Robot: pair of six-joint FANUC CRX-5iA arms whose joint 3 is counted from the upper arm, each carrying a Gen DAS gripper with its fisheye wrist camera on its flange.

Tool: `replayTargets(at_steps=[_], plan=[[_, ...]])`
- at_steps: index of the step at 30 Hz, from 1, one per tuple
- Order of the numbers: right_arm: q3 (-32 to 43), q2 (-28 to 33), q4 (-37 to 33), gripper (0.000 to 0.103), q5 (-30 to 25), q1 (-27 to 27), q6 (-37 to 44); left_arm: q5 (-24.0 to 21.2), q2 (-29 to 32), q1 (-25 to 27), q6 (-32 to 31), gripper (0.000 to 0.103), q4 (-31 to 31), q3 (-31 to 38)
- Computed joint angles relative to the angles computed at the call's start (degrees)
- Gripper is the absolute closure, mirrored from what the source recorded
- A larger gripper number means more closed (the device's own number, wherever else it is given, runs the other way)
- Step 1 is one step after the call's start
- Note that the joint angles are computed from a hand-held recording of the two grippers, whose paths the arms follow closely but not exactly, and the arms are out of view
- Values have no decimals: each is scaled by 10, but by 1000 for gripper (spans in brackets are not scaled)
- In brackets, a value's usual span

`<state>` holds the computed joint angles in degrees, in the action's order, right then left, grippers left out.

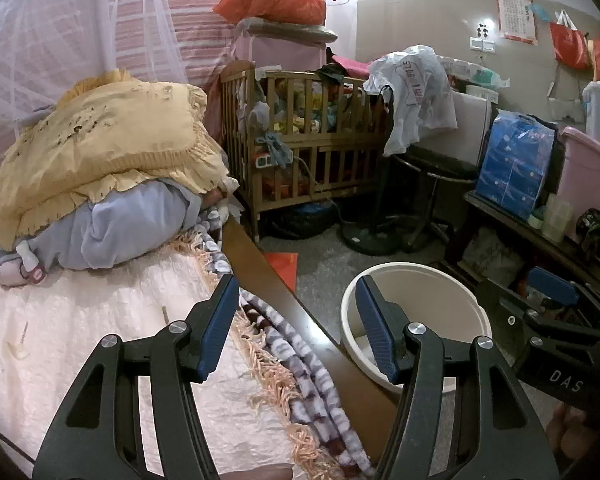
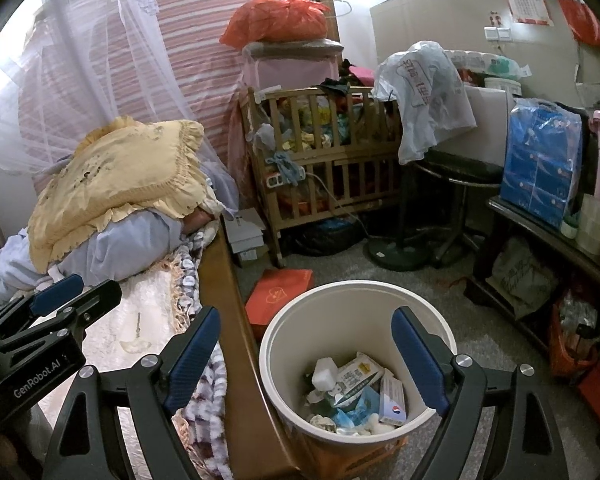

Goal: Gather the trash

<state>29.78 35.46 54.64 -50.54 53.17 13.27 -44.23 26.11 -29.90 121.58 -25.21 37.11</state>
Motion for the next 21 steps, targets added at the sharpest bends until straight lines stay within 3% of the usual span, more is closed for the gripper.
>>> replayTargets(at_steps=[21], plan=[[10, 5, -21, 17, -8, 0, 10, 7, -4, 6, -13, 43, 12, -16]])
